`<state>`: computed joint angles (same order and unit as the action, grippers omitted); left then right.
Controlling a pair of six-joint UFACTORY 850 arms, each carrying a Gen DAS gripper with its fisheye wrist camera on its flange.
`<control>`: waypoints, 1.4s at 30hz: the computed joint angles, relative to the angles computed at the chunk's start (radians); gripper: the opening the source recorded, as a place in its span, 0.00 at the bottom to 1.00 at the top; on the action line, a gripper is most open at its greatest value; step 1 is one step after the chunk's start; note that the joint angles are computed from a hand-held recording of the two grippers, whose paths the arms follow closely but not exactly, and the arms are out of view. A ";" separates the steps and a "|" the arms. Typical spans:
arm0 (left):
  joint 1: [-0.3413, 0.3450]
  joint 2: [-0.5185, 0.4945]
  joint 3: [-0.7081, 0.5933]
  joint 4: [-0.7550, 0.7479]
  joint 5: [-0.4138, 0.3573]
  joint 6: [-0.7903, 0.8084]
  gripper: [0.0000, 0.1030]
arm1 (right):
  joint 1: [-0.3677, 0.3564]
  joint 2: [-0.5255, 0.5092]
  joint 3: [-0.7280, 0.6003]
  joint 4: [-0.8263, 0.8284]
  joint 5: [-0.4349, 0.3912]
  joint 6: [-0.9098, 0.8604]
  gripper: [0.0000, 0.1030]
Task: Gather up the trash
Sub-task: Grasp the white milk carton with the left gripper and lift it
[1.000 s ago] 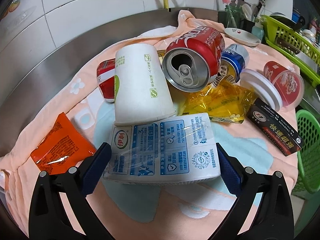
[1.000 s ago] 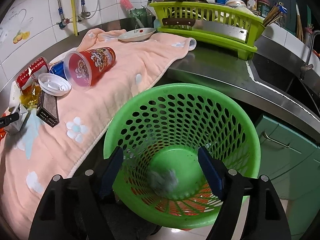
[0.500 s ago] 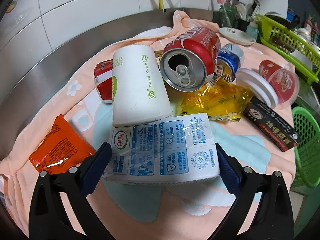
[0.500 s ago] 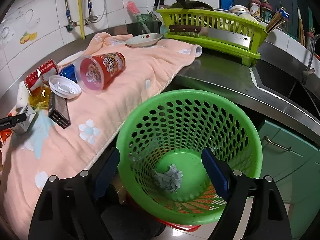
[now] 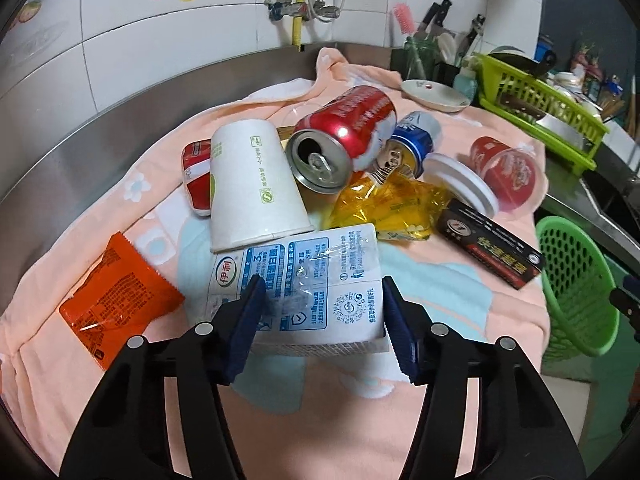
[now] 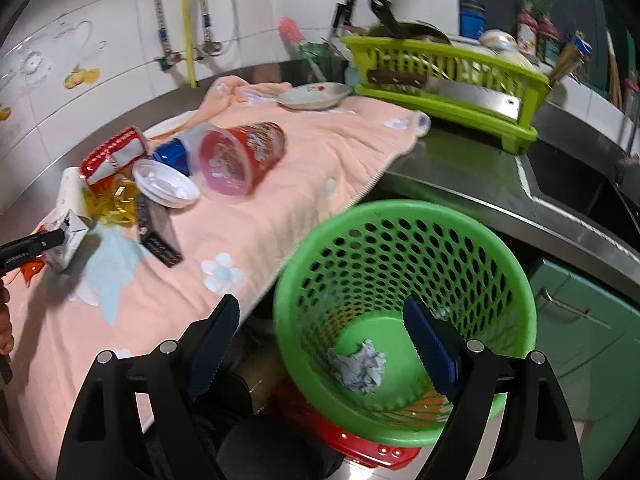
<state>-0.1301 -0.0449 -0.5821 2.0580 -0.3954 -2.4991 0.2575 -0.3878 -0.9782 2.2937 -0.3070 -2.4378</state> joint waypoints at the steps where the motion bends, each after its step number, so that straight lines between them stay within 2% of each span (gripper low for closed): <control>1: -0.002 0.009 0.009 0.012 -0.001 -0.006 0.53 | 0.005 0.003 0.001 -0.011 -0.006 0.003 0.79; 5: -0.029 0.055 0.046 0.014 -0.019 0.019 0.41 | 0.031 0.023 0.014 -0.019 -0.031 -0.024 0.79; 11: -0.048 0.140 0.109 0.014 -0.036 0.022 0.28 | 0.064 0.040 0.026 -0.061 -0.061 -0.012 0.79; 18: -0.067 0.219 0.181 0.005 -0.033 0.000 0.22 | 0.087 0.050 0.038 -0.082 -0.084 -0.015 0.79; 23: -0.097 0.267 0.230 -0.007 -0.062 -0.032 0.17 | 0.096 0.047 0.036 -0.139 -0.099 0.037 0.79; 33: -0.076 0.383 0.283 0.244 -0.038 -0.306 0.15 | 0.119 0.059 0.046 -0.140 -0.109 0.025 0.79; 37: -0.072 0.368 0.257 0.324 -0.018 -0.375 0.13 | 0.112 0.065 0.050 -0.126 -0.110 0.022 0.79; 42: -0.061 0.335 0.215 0.520 0.008 -0.542 0.10 | 0.091 0.078 0.062 -0.110 -0.116 0.016 0.79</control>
